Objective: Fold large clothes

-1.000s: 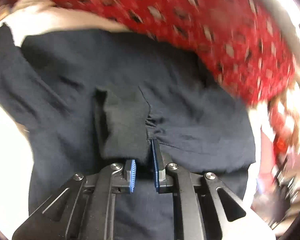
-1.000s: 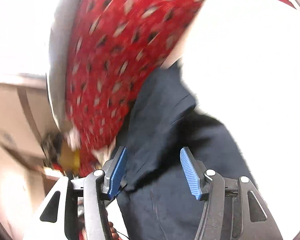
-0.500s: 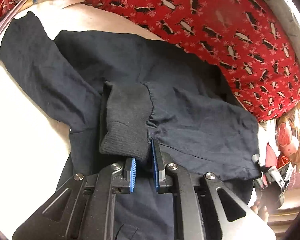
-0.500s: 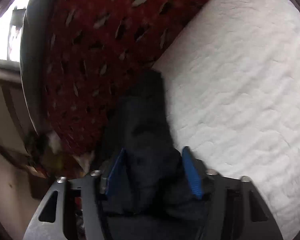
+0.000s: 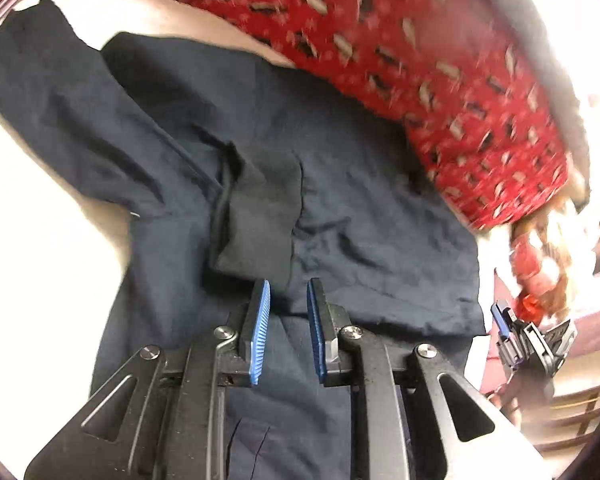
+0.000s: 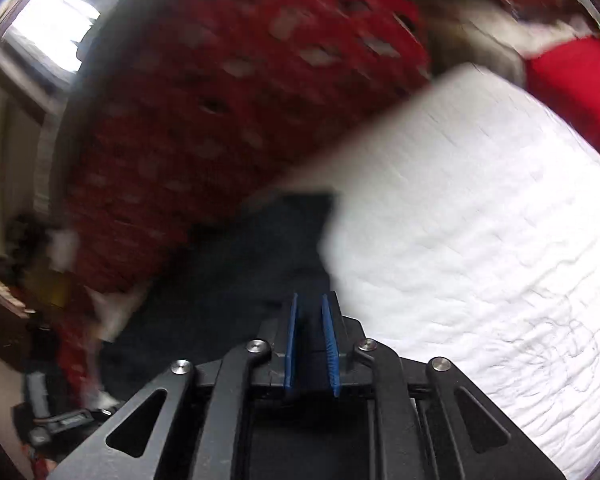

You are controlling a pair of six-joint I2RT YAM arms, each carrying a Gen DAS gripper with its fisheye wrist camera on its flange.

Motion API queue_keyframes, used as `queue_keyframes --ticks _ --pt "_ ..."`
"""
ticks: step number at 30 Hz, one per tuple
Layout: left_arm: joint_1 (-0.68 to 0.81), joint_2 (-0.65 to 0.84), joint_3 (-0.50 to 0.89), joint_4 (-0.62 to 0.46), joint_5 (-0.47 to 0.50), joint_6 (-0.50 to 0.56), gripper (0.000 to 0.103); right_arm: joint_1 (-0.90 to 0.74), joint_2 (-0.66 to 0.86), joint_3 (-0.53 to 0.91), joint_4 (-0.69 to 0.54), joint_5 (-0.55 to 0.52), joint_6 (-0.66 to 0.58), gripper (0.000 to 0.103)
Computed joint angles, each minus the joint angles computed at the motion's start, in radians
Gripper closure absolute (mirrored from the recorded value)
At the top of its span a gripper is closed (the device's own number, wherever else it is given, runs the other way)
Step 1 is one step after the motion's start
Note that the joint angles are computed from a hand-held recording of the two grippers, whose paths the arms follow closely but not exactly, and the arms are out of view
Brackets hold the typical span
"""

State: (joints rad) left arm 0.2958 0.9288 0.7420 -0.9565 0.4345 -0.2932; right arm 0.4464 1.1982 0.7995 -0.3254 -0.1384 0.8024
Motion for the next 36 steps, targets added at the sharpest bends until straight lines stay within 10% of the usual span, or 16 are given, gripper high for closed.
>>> queue_keyframes --ticks 6,11,13,15,21,34,36 --pt "-0.013 0.192 -0.016 0.122 -0.105 0.016 0.087 0.227 0.187 0.207 -0.002 0.048 0.015 0.076" --pt "0.200 0.155 0.046 0.018 0.020 0.161 0.087 0.381 0.448 0.421 0.005 0.027 0.037 0.076" --pt "0.356 0.193 0.119 -0.023 0.057 0.265 0.081 0.423 0.530 0.487 0.015 0.024 0.057 0.076" --pt "0.519 0.298 0.209 -0.051 0.096 0.350 0.053 0.454 0.643 0.582 0.027 -0.007 0.082 0.076" --pt "0.723 0.716 0.560 -0.099 0.098 0.362 0.052 0.571 0.827 0.686 0.099 0.057 0.030 0.069" --pt "0.370 1.108 0.940 -0.095 -0.426 0.229 0.053 0.601 0.788 0.561 0.264 0.145 -0.012 0.069" --pt "0.374 1.111 0.934 -0.101 -0.494 0.225 0.081 0.599 0.777 0.539 0.284 0.139 -0.006 0.069"
